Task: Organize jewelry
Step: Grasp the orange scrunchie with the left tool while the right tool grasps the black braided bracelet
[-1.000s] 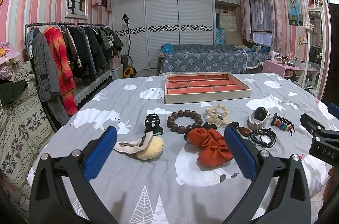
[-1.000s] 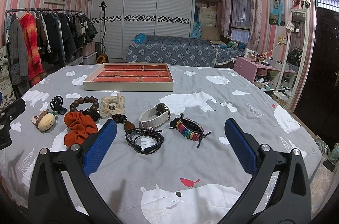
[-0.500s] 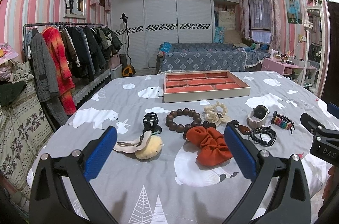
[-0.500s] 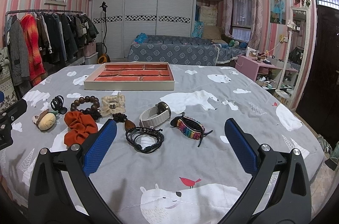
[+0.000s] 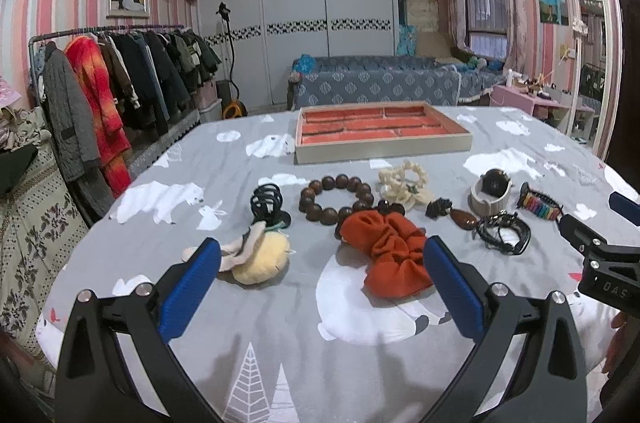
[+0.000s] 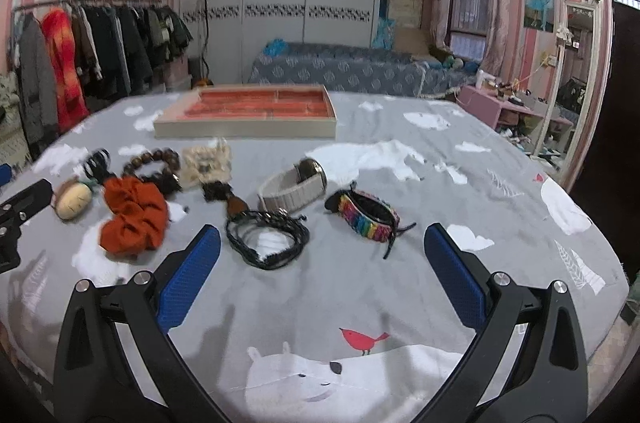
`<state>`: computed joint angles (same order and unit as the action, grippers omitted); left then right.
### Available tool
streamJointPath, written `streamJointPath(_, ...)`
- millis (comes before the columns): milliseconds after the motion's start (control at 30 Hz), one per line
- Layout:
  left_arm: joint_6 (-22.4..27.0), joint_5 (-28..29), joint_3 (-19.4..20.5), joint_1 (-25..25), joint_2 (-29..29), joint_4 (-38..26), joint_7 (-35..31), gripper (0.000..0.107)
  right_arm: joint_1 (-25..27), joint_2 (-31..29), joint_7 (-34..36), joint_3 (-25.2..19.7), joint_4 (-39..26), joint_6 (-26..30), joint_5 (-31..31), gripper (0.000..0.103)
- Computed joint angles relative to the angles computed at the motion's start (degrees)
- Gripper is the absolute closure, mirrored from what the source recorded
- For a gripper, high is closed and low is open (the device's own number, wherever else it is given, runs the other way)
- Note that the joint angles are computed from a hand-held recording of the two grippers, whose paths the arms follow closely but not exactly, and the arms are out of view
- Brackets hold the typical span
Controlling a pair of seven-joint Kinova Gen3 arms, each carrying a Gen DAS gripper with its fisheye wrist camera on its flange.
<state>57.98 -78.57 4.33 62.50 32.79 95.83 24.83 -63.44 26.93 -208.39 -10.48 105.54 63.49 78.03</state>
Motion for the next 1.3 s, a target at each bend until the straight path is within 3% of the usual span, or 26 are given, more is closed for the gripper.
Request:
streamJointPath(400,-9.89,4.36,-2.38,-4.11,1.88,-4.02,-6.56,0.009,2.16,2.54,5.95,2.17,-3.66,-1.25,-1.68,0.004)
streamJointPath(767,-15.44,10.05,-5.47,-4.83,3.23,-6.63,-12.51,0.009,5.48,2.38,11.74,3.23,-5.15,-9.28,-4.71,0.004)
streamJointPath(1000,-18.21,17.63,-6.62,-6.29,4.37,-9.30,-19.60,0.010,8.51,2.17,17.71,4.61,-6.46,-16.28,-11.37,0.033)
streamJointPath(1233,-20.30,25.26,-8.03,-7.44,5.25,-11.49,-27.34,0.010,10.30,3.39,28.99,5.94,-9.77,-20.14,-20.72,0.041)
streamJointPath(1300,-20.74,27.80,-8.23,-8.12,5.42,-12.11,-29.73,0.017,10.28,3.29,30.66,6.82,-10.10,-21.07,-22.48,0.043)
